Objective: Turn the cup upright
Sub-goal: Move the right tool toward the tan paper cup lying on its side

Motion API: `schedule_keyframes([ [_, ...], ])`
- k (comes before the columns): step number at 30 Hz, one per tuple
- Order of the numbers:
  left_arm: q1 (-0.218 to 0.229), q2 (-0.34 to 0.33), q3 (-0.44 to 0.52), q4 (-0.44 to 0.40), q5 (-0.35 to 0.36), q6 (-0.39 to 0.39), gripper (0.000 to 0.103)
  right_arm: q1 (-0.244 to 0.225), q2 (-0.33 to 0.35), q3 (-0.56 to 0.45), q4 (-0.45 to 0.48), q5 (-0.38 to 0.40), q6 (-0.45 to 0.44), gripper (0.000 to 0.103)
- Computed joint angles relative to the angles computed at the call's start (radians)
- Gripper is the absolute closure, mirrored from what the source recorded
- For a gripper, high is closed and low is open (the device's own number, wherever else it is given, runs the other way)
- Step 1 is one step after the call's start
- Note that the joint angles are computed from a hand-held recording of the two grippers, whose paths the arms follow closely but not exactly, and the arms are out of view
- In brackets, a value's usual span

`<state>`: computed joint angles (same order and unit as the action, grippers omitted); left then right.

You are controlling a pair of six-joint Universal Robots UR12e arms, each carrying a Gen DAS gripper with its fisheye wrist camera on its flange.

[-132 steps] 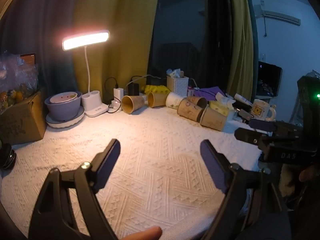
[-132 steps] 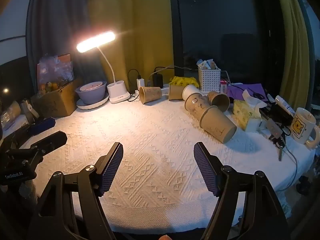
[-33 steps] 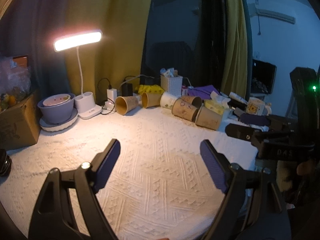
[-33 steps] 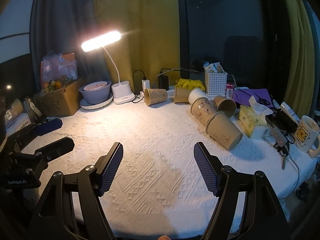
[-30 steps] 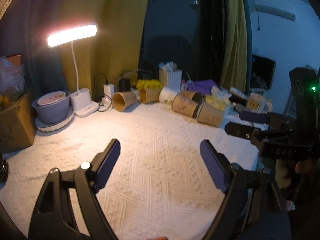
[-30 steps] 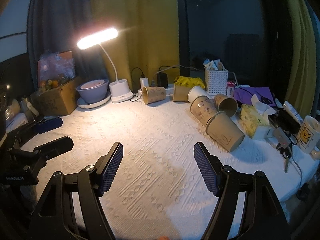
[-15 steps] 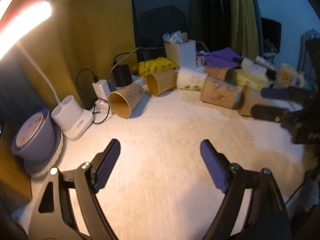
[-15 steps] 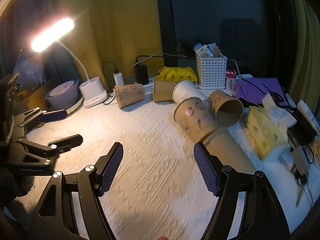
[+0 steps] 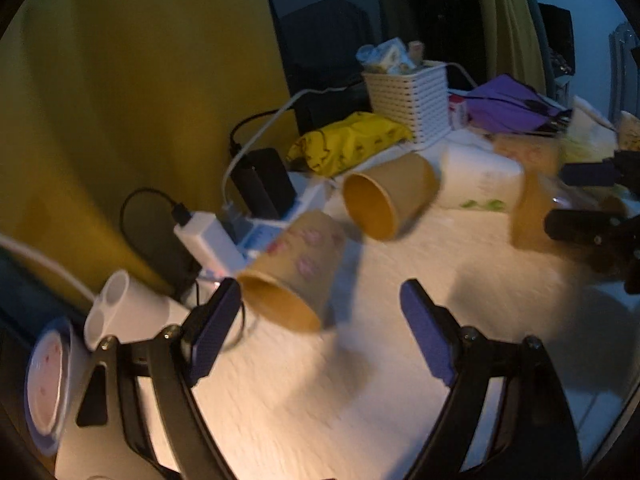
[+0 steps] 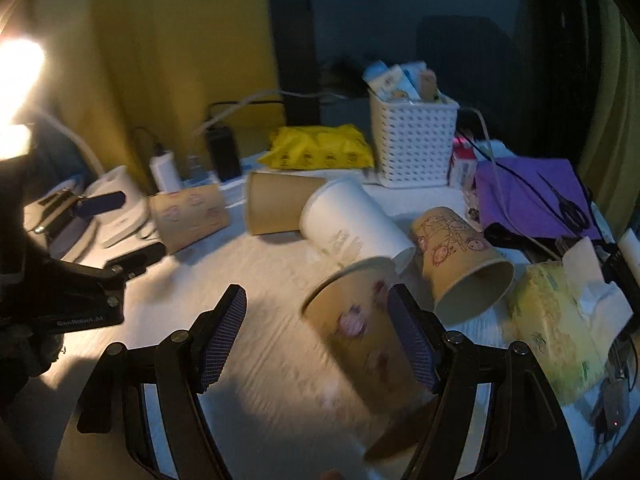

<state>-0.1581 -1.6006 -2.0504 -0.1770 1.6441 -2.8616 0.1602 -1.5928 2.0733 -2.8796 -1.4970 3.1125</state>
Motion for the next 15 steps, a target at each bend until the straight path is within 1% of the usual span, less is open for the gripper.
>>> schedule_keyframes([
  [2, 0.010, -0.024, 0.024, -0.010, -0.002, 0.013, 0.020, -0.002, 0.019, -0.018, 0.003, -0.017, 0.022, 0.027],
  [6, 0.025, -0.048, 0.052, -0.030, -0.032, 0.045, 0.020, -0.013, 0.035, -0.034, -0.002, 0.004, 0.041, 0.027],
  [10, 0.028, -0.068, 0.071, -0.050, -0.027, 0.074, 0.020, -0.017, 0.040, -0.037, -0.012, 0.022, 0.037, 0.027],
  [13, 0.022, -0.078, 0.077, -0.068, -0.015, 0.100, 0.021, -0.021, 0.039, -0.036, -0.020, 0.035, 0.039, 0.027],
  [15, 0.015, -0.084, 0.071, -0.056, 0.002, 0.129, 0.021, -0.024, 0.034, -0.031, -0.029, 0.043, 0.038, 0.027],
])
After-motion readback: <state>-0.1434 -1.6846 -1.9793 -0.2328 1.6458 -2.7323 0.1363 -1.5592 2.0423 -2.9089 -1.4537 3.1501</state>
